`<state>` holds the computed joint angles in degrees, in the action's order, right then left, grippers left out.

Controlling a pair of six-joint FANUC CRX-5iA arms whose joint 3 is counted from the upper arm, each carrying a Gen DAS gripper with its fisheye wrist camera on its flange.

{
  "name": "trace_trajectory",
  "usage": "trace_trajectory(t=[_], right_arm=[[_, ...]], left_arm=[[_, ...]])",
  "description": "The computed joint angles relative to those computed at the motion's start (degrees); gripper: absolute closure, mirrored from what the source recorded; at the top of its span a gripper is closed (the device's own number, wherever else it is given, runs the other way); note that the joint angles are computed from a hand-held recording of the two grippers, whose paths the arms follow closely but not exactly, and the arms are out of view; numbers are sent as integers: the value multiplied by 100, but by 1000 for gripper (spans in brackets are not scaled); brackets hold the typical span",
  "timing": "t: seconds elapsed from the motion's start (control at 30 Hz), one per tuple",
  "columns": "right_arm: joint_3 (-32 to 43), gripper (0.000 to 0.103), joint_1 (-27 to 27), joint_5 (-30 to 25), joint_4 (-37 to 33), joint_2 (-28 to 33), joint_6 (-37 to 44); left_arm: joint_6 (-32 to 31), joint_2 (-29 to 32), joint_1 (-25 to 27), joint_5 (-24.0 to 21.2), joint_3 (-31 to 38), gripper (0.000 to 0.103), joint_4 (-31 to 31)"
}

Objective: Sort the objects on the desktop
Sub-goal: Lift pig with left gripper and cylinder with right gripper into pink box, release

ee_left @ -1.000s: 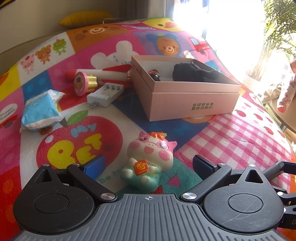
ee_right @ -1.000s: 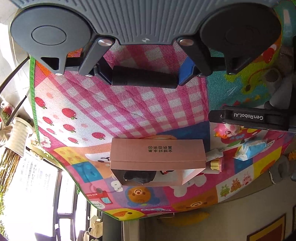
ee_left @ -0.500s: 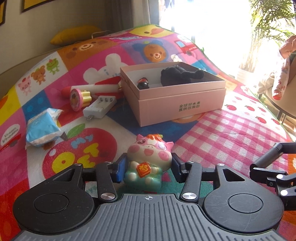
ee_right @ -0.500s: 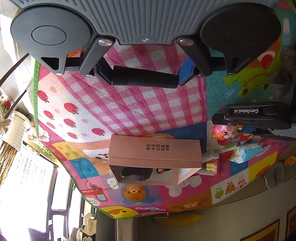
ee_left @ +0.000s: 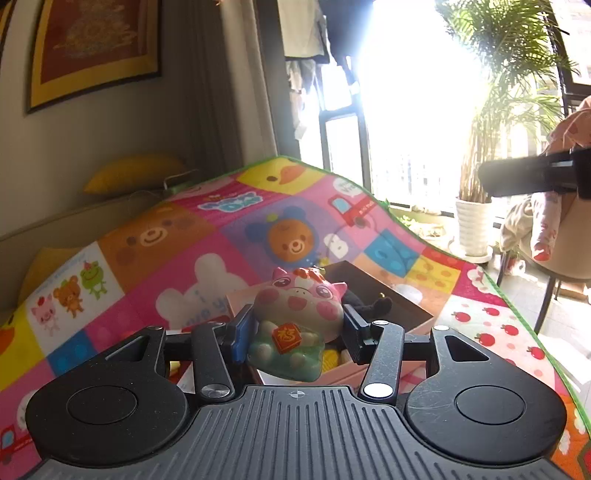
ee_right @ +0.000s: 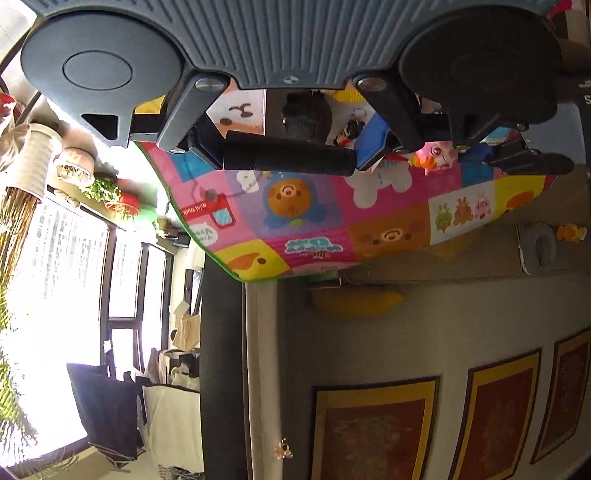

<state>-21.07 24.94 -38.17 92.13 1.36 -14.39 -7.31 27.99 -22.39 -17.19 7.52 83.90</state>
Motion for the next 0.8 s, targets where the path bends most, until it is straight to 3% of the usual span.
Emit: trace_trajectory(t=[0.1,0.23,0.3,0.33,0.4,0.47,0.5,0.63,0.8], right_arm=[[727,27,-275,365,-330,442,393],[2008,27,-424,856,-1904,1242,1669],[2887,26,-387,824,-3028,1807,2847],[3321,21,-363,699,-3456,2098,3306],[3961,20,-323,272,-3726,2586,3596],[4113,20,-339,201,-3771,2748,3620],[4103,20,-352,232,-3798,2757,3596],[4201,20,-309,120,-3983,2838,3696],[4544,20,-122,-209,-4379,3066,4197]], left_arm=[[1111,477,114,-56,659,49,-829],[2107,1074,231,-308,1550,47,-1708],[2406,1225,316,-471,1795,35,-2069],[2263,1179,329,-421,1672,24,-1912],[1341,929,279,-138,1089,11,-953],[627,660,275,107,550,8,-250],[631,566,351,81,384,7,-260],[1910,399,845,-317,157,5,-1471],[1609,287,916,168,-237,3,-1091]])
